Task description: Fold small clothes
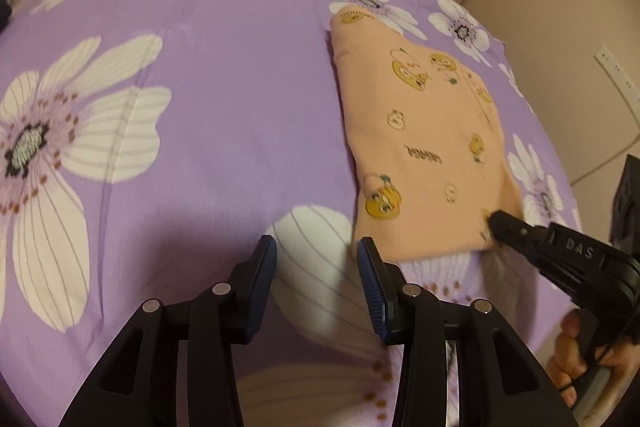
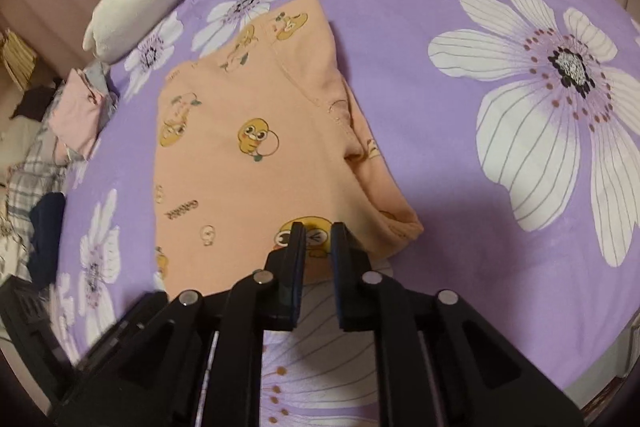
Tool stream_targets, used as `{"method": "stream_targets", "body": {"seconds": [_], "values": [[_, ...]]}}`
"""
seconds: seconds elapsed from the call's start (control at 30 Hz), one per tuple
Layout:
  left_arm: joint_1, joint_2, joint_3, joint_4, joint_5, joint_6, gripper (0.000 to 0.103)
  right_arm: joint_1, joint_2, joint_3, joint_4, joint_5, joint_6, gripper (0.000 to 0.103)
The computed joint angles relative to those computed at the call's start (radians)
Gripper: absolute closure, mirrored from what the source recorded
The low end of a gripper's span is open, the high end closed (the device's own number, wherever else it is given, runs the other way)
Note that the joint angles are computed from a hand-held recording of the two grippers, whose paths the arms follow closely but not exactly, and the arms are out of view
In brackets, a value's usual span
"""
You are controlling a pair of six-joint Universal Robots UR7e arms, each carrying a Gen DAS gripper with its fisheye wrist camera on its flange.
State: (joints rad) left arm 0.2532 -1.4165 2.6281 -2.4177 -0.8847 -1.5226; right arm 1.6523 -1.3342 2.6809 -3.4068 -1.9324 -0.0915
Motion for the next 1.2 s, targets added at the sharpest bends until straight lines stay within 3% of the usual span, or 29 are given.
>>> {"method": "stream_targets", "body": {"seconds": [0.07,0.13,0.2,0.27,0.33,0.4,0.47,0.53,0.57,0.6,0.63,0.7,0.8,0.93,0.97,1.07,1.1,1.2], "values": [[-0.009,-0.061,0.045,-0.1,-0.024,0.017,0.062,-0.03,-0.041,0.02,0.0,0.068,-0.005,0.085],[-0.027,-0.116,0.11,-0.227,0.013,-0.006,0.062,-0.054,-0.062,0.027,-0.016,0.136,0.001,0.085],[-0.031,-0.138,0.13,-0.246,0.06,-0.058,0.062,-0.06,-0.068,0.013,-0.027,0.179,0.015,0.085],[0.045,-0.097,0.081,-0.23,0.01,0.035,0.062,-0.074,-0.053,-0.021,-0.034,0.243,-0.006,0.085],[0.1,-0.026,0.042,-0.245,-0.043,0.142,0.062,-0.093,-0.037,-0.09,0.049,0.307,-0.034,0.085],[0.077,0.008,0.027,-0.202,0.002,0.12,0.062,-0.119,0.01,-0.169,0.088,0.365,-0.032,0.085],[0.069,0.025,0.009,-0.158,0.007,0.13,0.06,-0.108,0.056,-0.217,0.077,0.304,-0.019,0.086],[0.084,0.035,0.004,-0.168,0.005,0.17,0.06,-0.082,0.131,-0.26,0.035,0.106,-0.024,0.089],[0.089,0.035,0.005,-0.178,0.005,0.18,0.059,-0.084,0.161,-0.271,0.017,0.043,-0.032,0.087],[0.099,0.037,0.004,-0.189,0.005,0.193,0.059,-0.106,0.181,-0.27,-0.01,0.022,-0.041,0.096],[0.094,0.026,0.012,-0.183,0.003,0.187,0.059,-0.118,0.17,-0.259,-0.024,0.043,-0.031,0.096],[0.098,0.028,0.011,-0.188,0.004,0.198,0.059,-0.179,0.097,-0.228,0.017,0.182,-0.013,0.087],[0.082,0.011,0.028,-0.184,0.008,0.174,0.059,-0.234,-0.002,-0.17,0.006,0.333,0.023,0.086],[0.037,-0.014,0.052,-0.157,0.008,0.109,0.059,-0.226,-0.038,-0.125,-0.007,0.479,-0.041,0.082],[0.035,-0.013,0.05,-0.148,0.009,0.108,0.058,-0.208,-0.017,-0.132,-0.015,0.463,-0.047,0.078],[0.035,-0.01,0.046,-0.139,0.013,0.112,0.058,-0.123,0.103,-0.196,-0.001,0.233,-0.002,0.077],[0.035,-0.009,0.045,-0.139,0.013,0.118,0.057,-0.12,0.133,-0.209,0.009,0.197,0.022,0.078],[0.037,-0.005,0.036,-0.123,0.013,0.122,0.057,-0.117,0.111,-0.181,-0.038,0.226,0.048,0.075]]}}
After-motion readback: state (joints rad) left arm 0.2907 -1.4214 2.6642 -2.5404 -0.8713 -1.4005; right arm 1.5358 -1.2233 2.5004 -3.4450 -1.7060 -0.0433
